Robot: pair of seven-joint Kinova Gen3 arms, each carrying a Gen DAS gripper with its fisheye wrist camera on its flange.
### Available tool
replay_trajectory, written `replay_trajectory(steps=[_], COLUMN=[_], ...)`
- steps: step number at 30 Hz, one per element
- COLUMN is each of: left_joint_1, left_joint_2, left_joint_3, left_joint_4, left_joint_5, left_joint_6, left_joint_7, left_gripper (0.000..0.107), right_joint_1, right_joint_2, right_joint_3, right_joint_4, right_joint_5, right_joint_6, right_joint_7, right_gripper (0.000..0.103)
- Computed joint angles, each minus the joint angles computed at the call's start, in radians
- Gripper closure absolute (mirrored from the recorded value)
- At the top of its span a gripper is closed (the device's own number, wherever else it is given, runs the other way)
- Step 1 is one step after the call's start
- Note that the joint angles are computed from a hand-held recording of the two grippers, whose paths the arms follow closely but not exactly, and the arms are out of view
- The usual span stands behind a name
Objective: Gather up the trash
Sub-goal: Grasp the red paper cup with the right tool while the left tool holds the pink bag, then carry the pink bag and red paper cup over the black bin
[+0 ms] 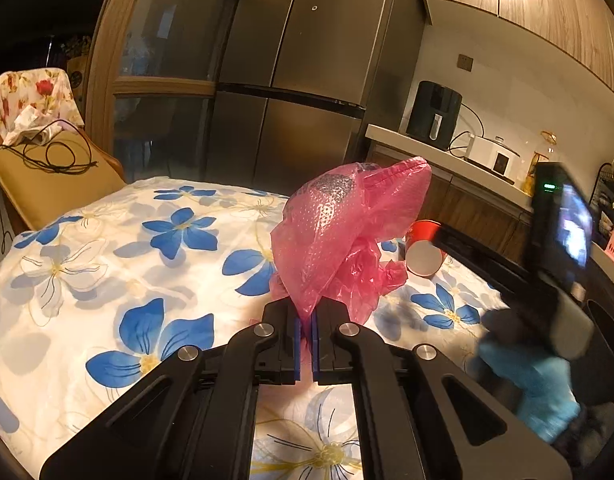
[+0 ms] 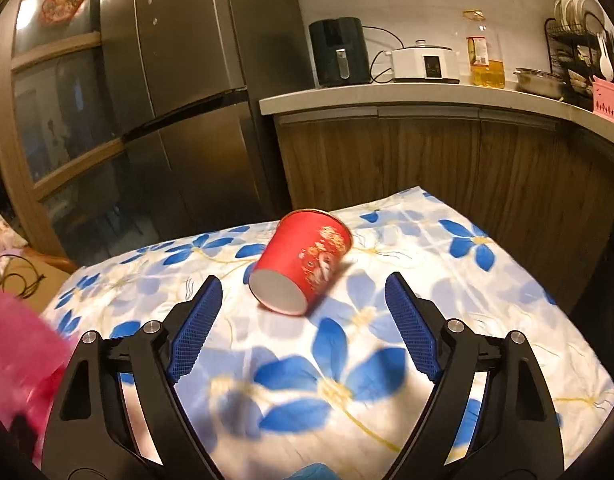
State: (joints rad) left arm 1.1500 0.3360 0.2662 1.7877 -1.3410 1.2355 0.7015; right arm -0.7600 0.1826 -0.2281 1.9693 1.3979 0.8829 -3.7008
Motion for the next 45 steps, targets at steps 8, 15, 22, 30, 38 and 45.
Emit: replay_trajectory(steps=[8, 15, 22, 30, 38, 45], left_joint_1=[-0.030, -0.047, -0.050, -0.056, -0.051, -0.026], left_joint_2=[-0.026, -0.035, -0.033, -0.032, -0.033, -0.021], left_joint_3=[0.004, 0.014, 0.017, 0.016, 0.014, 0.016], left_joint_4=[0.049, 0.068, 0.068, 0.070, 0.056, 0.013], left_joint_5=[-0.010, -0.026, -0.028, -0.022, -0.011, 0.008], left_joint_6=[-0.071, -0.095, -0.098, -0.108, -0.102, -0.048], left_joint_7=[0.053, 0.077, 0.079, 0.075, 0.050, -0.026], left_gripper=[0.104, 0.104, 0.104, 0.104, 0.104, 0.104], right_joint_1=[0.033, 0.036, 0.026, 0.009, -0.004, 0.003], right_joint_2=[0.087, 0.134, 0.135, 0.103, -0.007, -0.139], right_joint_3=[0.061, 0.118, 0.171, 0.162, 0.078, -0.033], right_joint_4=[-0.134, -0.204, -0.198, -0.157, -0.034, 0.097], right_joint_5=[-0.123, -0.230, -0.273, -0.217, -0.138, -0.117], right_joint_6=[-0.071, -0.126, -0.189, -0.175, -0.125, -0.064], right_joint_7=[0.100, 0.199, 0.210, 0.149, 0.098, 0.068], right_gripper=[0.021, 0.027, 0.042, 0.044, 0.044, 0.044])
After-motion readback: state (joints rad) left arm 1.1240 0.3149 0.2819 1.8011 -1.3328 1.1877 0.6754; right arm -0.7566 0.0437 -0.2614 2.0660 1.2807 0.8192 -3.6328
